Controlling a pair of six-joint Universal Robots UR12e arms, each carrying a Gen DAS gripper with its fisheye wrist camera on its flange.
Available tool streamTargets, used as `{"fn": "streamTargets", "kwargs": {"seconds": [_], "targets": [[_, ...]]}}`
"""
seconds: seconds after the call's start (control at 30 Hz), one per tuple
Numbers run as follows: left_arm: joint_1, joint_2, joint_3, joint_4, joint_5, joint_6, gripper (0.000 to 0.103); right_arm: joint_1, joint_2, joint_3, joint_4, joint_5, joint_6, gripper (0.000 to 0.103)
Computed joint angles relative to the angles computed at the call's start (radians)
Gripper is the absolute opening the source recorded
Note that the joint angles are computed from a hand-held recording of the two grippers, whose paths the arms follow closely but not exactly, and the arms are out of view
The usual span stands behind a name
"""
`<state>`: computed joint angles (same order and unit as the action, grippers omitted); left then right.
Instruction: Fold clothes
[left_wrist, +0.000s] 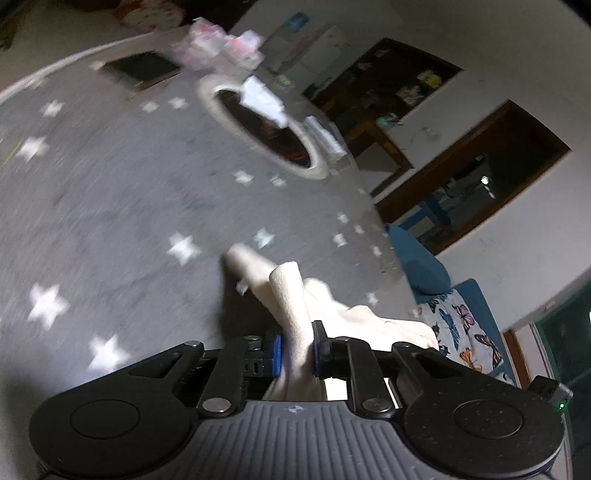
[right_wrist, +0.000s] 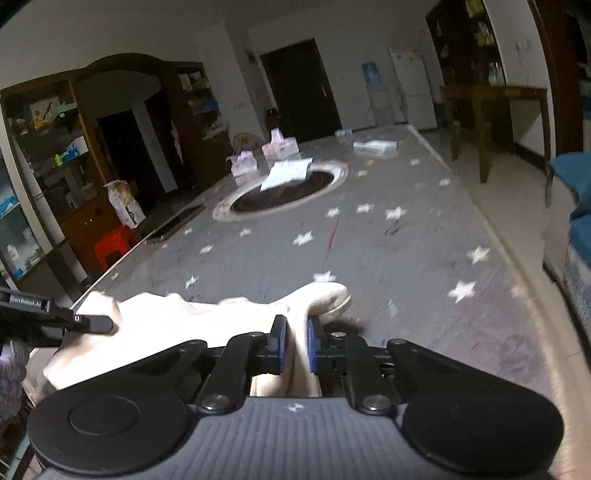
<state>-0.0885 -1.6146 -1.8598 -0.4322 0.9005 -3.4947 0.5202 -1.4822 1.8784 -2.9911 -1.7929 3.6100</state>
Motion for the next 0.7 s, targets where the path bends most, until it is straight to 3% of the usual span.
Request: {"fn": "streamTargets", "kwargs": {"seconds": [0.37, 0.7], "targets": [[-0.092, -0.119, 0.168, -0.024, 0.018, 0.091, 0.016, -0.024, -0.021, -0.033, 0.003, -0.173, -0.101, 0.010], [-0.158, -0.207, 0.271, -0.081, 0.039, 0.171, 0.016, -0.060, -0.031, -0.031, 0.072, -0.264, -0.111, 0.010]]}}
